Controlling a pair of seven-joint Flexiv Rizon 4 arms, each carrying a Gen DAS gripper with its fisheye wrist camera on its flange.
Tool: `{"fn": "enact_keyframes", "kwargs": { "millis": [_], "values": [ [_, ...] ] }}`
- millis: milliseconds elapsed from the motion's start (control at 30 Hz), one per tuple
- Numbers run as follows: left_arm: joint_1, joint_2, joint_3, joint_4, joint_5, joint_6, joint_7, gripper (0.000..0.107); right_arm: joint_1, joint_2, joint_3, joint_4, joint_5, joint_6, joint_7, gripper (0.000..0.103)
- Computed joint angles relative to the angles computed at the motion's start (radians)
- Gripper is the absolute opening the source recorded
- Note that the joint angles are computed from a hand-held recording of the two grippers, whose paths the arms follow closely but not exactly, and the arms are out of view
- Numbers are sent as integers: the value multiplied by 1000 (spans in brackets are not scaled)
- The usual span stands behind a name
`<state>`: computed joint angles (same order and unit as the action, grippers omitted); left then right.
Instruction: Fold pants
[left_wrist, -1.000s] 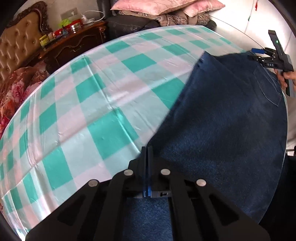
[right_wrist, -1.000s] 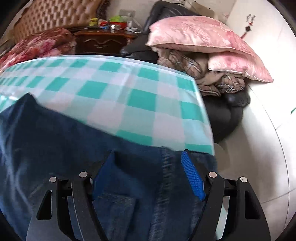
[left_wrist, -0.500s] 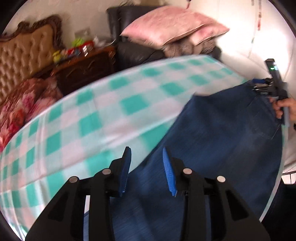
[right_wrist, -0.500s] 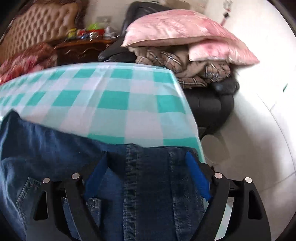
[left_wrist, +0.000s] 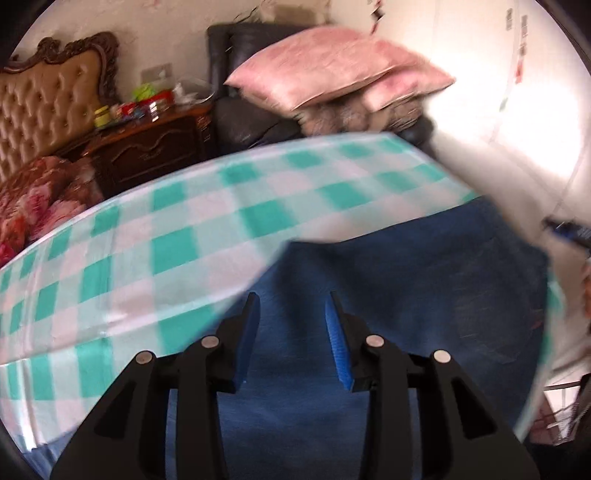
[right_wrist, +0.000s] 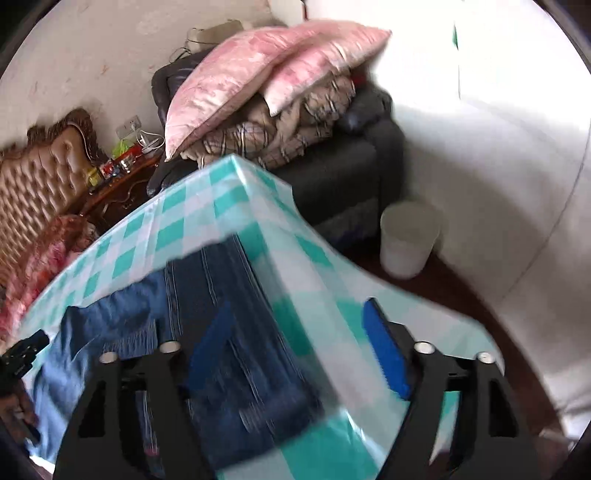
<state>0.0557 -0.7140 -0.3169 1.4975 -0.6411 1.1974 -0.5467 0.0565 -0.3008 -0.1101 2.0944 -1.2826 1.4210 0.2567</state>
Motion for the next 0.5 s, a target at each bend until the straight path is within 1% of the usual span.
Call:
{"fn": "enact_keyframes", "kwargs": {
  "millis": [33,67,100,133,167,200,233,267,300,333,400,433,467,500],
  "values": [
    [18,21,-35,37,-29,11,21,36,0,-4,4,12,23,13,-30,60],
    [37,46,-72,79,-69,17,43,36,-4,-16,41,15,105,-25,-124,58],
    [53,71,-104,123,-115,28,63,36,11,-24,77,9,219,-111,-237,52],
    [70,103,-138,177,-175,40,86,36,27,-27,91,5,280,-169,-290,52],
    [77,134,-155,225,-226,42,107,36,44,-28,82,14,289,-181,-286,51],
    [82,164,-170,273,-278,48,129,36,61,-21,55,29,257,-155,-245,48],
    [96,204,-197,337,-355,57,167,36,69,-16,43,37,246,-138,-233,40],
    [108,241,-219,390,-428,58,212,36,78,-9,34,44,227,-127,-225,37],
    [120,281,-245,448,-520,69,275,39,81,-4,30,50,217,-113,-220,29],
    [121,318,-262,498,-609,90,342,40,80,-3,29,52,213,-92,-223,23],
    [102,383,-273,580,-766,129,497,40,89,4,30,50,217,-102,-242,23],
    [86,411,-270,612,-826,140,577,41,88,4,31,51,223,-96,-246,22],
    [65,433,-265,639,-877,148,651,41,85,4,29,55,226,-85,-244,22],
    [46,445,-257,654,-909,151,703,43,85,6,28,61,233,-78,-240,21]
  ]
}}
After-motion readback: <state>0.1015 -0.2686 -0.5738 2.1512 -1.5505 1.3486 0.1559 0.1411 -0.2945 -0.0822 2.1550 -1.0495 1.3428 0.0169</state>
